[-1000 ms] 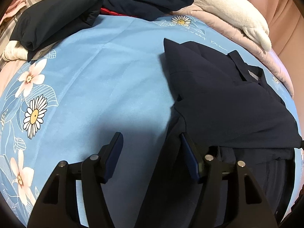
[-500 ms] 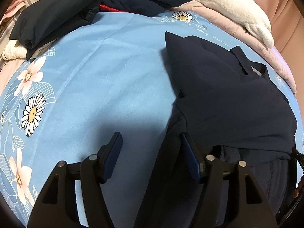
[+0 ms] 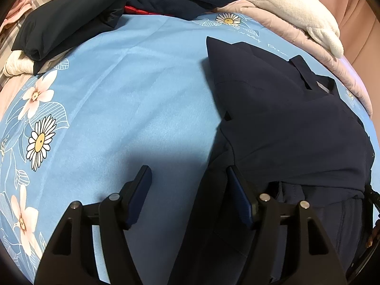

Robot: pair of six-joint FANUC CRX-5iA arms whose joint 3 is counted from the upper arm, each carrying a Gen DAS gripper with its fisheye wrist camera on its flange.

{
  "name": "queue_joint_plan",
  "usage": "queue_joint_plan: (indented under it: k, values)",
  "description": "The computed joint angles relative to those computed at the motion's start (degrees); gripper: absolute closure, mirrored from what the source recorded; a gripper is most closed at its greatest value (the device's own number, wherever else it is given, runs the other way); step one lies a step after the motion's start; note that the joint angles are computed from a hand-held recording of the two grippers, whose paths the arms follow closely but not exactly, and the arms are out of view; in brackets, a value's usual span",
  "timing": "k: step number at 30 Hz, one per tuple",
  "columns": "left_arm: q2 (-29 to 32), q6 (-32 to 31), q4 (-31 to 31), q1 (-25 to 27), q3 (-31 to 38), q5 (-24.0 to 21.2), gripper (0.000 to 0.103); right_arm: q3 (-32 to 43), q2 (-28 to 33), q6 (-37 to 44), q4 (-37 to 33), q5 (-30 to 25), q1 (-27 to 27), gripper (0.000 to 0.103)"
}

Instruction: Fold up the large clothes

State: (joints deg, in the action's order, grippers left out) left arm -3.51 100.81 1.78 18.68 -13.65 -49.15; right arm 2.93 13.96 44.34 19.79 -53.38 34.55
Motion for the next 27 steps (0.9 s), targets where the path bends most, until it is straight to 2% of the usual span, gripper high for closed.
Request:
queue_joint_plan:
  k: [8,13,21,24,25,26,27]
  values:
    - [0.1,0.9,-1.2,-0.5,0.1,0.3,0.035,0.2,0.3,0.1,0.4,-0.2,-0.1,0.101]
    - [-0.8,-0.6,1.9,0.8,-1.6,1.1,0.034,0.3,0.6,-1.4,1.4,-0.5,0.2,0.101]
    - [-3.8,-1.8,3.3,0.7,-2.6,0.0,0.034,1.5,0.3,-1.4,2.1,-2.6,0.8,0.100]
    - [-6.8,-2.5,3.9,0.5,-3.7,0.8,0.028,0.9,-1.6,-2.6,2.9,-2.8,1.4,0.090]
    - [-7.8,-3.1,4.4,0.6,-4.1,1.1,0.027,0.3,-2.6,-3.0,3.6,-2.4,1.8,0.079]
    - [-9.0,-3.8,5.2,0.7,-4.7,1.5,0.026,-0.4,-3.7,-3.4,4.6,-2.0,2.2,0.064]
    - [-10.3,-4.7,6.0,0.8,-5.2,1.8,0.024,-1.1,-4.6,-3.9,5.8,-1.6,2.6,0.057]
